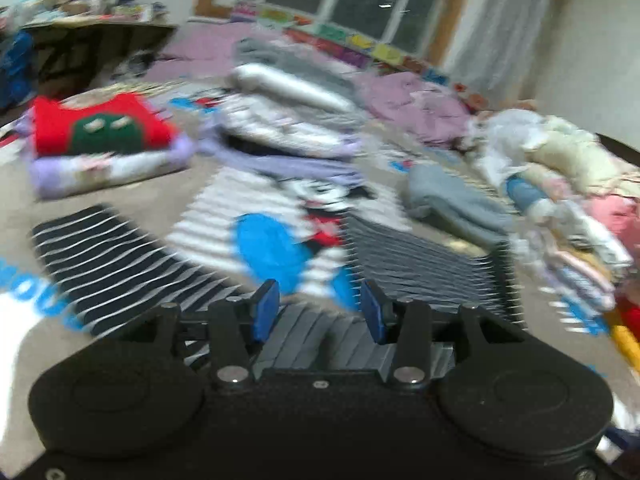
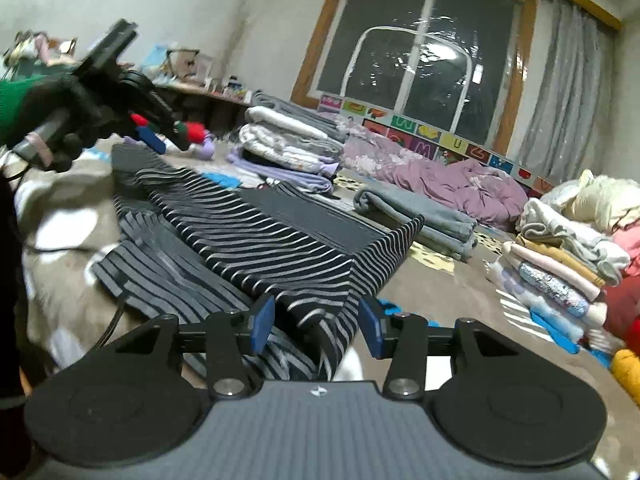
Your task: Fold clothes
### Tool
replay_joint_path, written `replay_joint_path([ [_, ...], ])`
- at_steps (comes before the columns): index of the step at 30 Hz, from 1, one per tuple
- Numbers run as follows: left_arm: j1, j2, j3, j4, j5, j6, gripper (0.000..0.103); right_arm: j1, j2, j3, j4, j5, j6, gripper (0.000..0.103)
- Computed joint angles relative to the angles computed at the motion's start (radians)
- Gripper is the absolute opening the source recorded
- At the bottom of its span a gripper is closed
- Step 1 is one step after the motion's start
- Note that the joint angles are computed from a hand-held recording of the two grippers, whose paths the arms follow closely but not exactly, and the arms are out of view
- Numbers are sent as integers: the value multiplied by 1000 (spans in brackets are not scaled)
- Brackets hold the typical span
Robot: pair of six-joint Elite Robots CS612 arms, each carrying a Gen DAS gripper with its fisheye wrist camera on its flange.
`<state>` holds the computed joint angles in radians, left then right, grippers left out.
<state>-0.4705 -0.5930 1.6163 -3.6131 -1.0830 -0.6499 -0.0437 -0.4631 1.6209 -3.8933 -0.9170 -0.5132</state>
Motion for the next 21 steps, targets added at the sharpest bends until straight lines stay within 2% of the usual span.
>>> replay_joint_path([
  [2,-3,8,-49,19,-69,52,43,4,13,-27,-1,7,21,47],
  [6,-2,52,-207,156,-195,134,43,4,18,-42,31,31,2,47],
  [9,0,103,-361,304,-257,195,43,-1,20,-49,60,71,5,47],
  [12,5,172,-538,474,-307,220,43,-3,14,-50,111,95,9,47],
  [15,7,242,-704,616,-311,248,43,-8,9,-54,183,132,10,48],
  [18,15,320,-875,753,-318,236,43,-11,8,-59,229,154,8,48],
  [21,18,371,-986,854,-315,228,42,-14,6,-63,251,179,28,49],
])
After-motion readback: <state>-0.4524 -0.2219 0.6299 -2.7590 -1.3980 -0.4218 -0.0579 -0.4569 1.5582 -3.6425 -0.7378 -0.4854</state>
